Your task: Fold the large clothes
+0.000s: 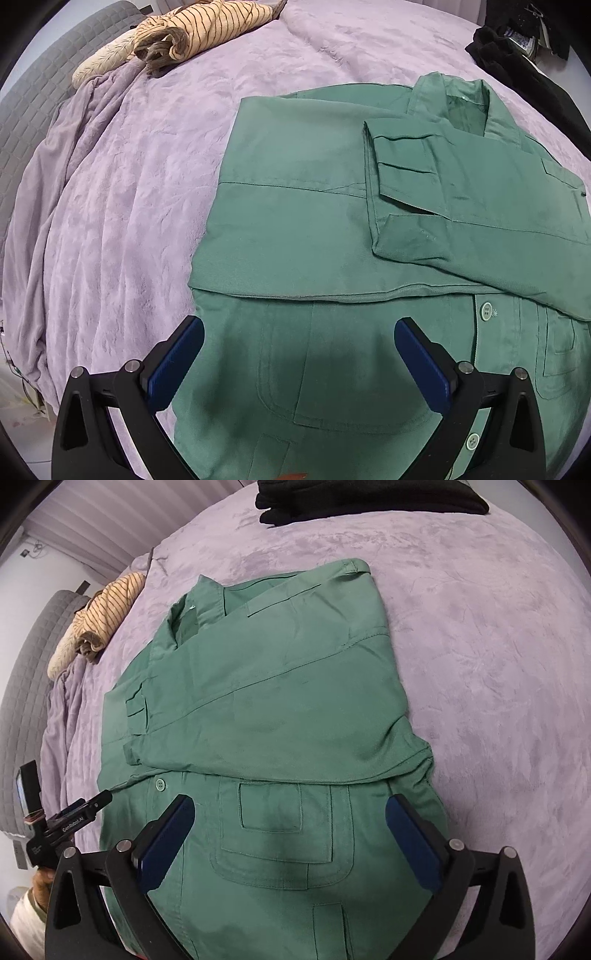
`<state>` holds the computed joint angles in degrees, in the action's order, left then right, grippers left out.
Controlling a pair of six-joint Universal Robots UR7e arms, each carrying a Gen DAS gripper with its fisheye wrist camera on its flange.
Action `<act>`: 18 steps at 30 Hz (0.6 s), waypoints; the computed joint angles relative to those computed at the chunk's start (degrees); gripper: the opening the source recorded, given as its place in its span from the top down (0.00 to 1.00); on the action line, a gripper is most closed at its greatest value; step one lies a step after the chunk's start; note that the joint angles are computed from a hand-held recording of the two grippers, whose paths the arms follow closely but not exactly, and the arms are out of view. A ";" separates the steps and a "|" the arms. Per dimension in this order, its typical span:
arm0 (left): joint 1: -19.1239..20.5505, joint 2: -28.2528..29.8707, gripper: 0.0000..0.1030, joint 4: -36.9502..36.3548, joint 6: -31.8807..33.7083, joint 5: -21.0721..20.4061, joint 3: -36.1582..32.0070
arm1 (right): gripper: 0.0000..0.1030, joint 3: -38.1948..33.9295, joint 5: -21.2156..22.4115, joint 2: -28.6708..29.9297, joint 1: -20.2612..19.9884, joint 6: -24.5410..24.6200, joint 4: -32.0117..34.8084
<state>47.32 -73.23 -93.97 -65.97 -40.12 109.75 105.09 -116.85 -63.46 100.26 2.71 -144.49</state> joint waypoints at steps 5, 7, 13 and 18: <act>-0.06 -0.09 0.00 -0.09 -0.73 -1.54 0.07 | 0.00 -0.27 0.74 -0.01 -0.26 0.89 2.21; -0.20 0.01 0.00 0.43 -1.21 -1.57 0.06 | 0.00 -0.29 0.85 0.01 -0.46 0.83 3.03; -0.48 0.06 0.00 0.31 -1.97 -2.64 0.25 | 0.00 0.23 1.22 -0.52 -0.98 1.04 3.95; -0.72 0.38 0.00 0.41 -2.17 -3.91 0.34 | 0.00 0.32 1.27 -0.90 -1.09 0.99 5.24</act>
<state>46.60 -72.85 -93.56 -68.14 -44.04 110.10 105.41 -115.58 -64.35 99.16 3.70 -139.25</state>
